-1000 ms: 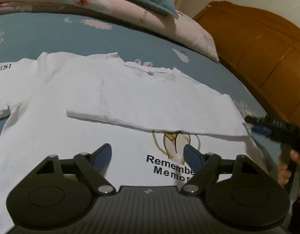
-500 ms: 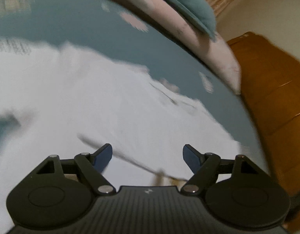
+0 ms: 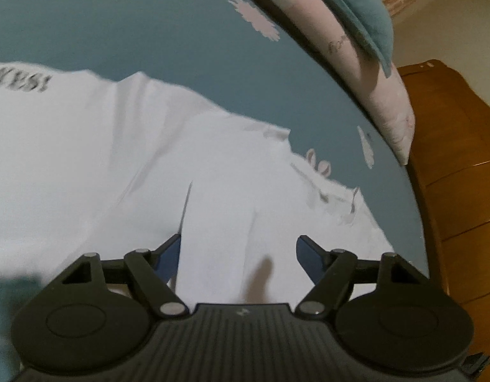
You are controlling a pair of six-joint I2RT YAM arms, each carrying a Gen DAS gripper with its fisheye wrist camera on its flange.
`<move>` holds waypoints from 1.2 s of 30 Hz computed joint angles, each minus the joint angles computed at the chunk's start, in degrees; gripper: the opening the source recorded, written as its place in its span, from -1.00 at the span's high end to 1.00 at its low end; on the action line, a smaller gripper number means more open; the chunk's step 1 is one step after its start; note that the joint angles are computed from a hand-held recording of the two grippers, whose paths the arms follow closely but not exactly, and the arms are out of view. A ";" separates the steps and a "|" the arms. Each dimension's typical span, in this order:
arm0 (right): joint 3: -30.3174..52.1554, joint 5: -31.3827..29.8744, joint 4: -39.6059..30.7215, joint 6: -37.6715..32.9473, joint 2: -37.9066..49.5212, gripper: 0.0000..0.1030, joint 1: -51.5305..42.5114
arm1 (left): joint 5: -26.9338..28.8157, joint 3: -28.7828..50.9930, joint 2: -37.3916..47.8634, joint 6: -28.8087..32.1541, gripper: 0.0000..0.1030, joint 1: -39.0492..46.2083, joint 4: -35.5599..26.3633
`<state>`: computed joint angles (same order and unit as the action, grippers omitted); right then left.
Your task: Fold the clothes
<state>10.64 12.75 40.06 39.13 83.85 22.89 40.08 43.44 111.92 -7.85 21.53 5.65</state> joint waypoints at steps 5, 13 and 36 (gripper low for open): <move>0.75 -0.36 0.22 -0.33 1.54 -0.44 0.37 | 1.17 6.87 3.42 6.63 -0.48 -0.42 -6.48; 0.89 -0.38 -0.06 -0.68 1.51 -0.44 0.85 | -11.60 -0.93 -4.84 12.55 0.85 -3.95 -2.20; 1.28 -1.54 -3.88 -5.96 0.48 -0.44 0.47 | -11.35 -6.19 -15.30 12.77 0.62 -0.42 -1.12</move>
